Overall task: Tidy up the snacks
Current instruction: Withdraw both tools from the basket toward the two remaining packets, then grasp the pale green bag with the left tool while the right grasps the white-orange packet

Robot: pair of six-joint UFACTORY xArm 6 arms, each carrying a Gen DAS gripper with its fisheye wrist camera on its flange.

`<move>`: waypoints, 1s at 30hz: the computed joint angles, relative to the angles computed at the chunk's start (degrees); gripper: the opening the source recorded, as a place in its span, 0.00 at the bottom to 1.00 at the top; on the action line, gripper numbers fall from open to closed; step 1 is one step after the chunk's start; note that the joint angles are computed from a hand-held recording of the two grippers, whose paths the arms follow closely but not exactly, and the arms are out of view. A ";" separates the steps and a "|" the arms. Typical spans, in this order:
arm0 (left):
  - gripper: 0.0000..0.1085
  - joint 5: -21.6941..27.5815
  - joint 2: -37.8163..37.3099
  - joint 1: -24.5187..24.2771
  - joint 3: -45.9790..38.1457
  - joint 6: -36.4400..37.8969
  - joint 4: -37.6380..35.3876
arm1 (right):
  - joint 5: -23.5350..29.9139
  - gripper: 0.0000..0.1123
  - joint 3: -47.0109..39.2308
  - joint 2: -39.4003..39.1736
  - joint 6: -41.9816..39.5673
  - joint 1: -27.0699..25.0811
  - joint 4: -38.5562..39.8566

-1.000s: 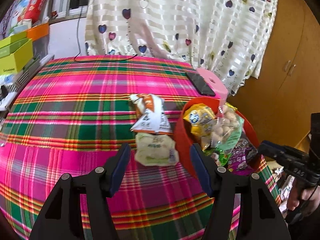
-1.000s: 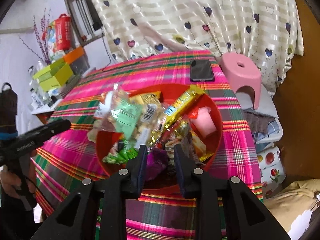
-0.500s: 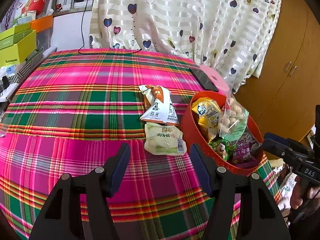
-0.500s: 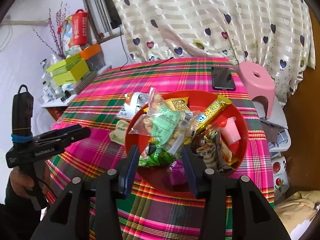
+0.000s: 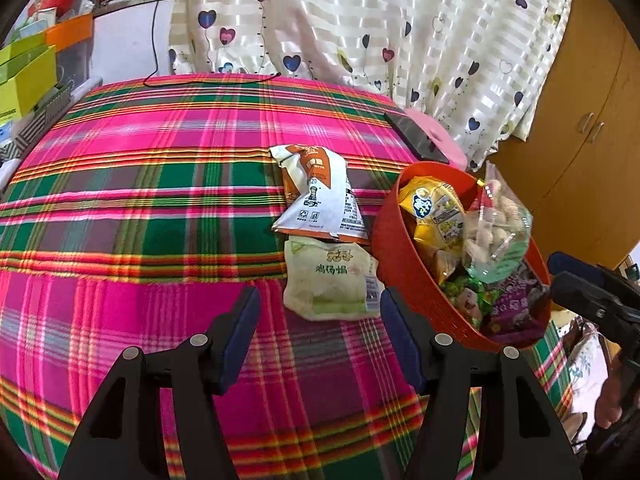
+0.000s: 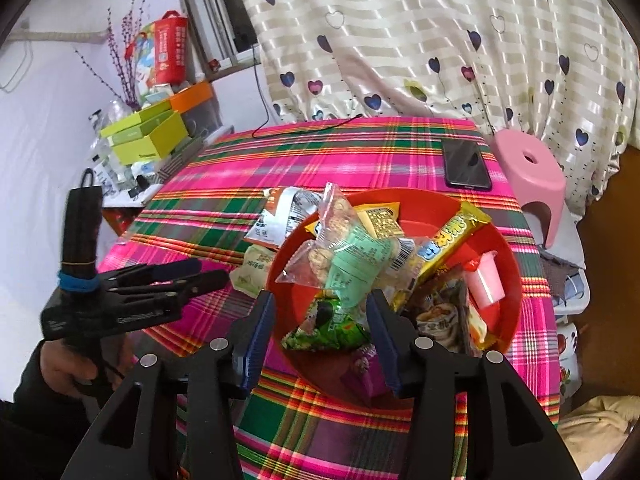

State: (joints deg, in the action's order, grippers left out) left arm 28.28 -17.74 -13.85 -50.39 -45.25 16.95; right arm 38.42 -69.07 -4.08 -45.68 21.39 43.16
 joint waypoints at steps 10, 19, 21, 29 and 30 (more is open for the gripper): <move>0.59 -0.07 8.16 0.96 -5.00 4.93 -3.13 | 0.55 0.41 -2.53 2.58 0.56 0.43 -0.65; 0.66 0.50 8.74 1.19 -5.19 0.83 3.94 | 0.93 0.41 -3.53 3.84 0.88 0.57 -0.90; 0.66 1.50 7.98 1.58 -4.68 -1.43 5.84 | 0.95 0.41 -3.61 3.92 0.83 0.58 -0.83; 0.66 2.68 2.11 4.32 0.71 -7.90 10.42 | 0.45 0.41 -3.23 3.75 0.46 1.07 -0.16; 0.66 2.99 1.67 4.45 1.02 -7.97 10.20 | 0.42 0.41 -3.34 3.86 0.45 1.22 -0.09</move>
